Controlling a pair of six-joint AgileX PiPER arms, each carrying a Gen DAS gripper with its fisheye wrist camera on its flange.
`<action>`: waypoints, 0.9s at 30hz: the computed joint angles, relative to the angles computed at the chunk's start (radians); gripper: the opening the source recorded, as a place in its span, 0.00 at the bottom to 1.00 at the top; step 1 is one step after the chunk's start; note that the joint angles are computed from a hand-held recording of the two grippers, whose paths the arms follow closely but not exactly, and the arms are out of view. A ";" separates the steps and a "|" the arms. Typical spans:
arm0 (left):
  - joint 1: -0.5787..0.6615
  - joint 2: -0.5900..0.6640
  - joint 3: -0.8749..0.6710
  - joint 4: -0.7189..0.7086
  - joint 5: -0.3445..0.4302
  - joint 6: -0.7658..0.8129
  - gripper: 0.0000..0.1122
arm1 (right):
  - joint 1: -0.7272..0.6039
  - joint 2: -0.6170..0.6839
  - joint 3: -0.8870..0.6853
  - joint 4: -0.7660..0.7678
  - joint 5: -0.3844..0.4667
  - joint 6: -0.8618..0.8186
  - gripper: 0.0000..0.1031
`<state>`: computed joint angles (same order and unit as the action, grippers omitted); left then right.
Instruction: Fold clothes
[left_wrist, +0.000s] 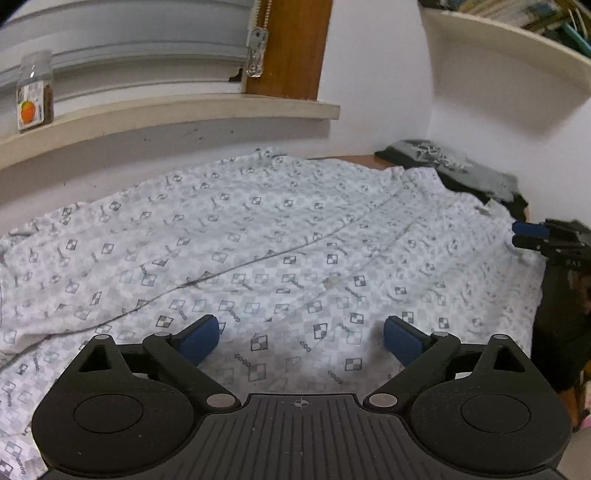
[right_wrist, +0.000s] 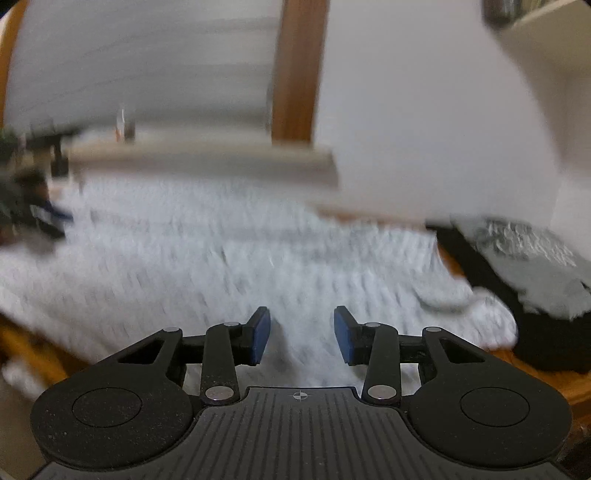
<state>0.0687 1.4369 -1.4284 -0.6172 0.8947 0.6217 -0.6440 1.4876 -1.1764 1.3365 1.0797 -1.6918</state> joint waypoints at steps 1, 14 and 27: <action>0.005 0.003 -0.002 -0.009 0.002 0.001 0.86 | 0.014 -0.006 0.020 0.034 0.013 -0.011 0.38; -0.003 -0.047 0.054 -0.020 -0.037 -0.010 0.89 | 0.094 0.041 0.000 -0.057 0.089 -0.016 0.38; 0.271 -0.049 -0.051 -0.091 0.097 0.083 0.91 | 0.466 0.135 -0.422 -0.315 -0.018 0.228 0.38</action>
<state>0.3402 1.3876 -1.4797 -0.7083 0.9914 0.7047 -0.1783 1.6225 -1.5989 1.0220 1.0620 -1.4638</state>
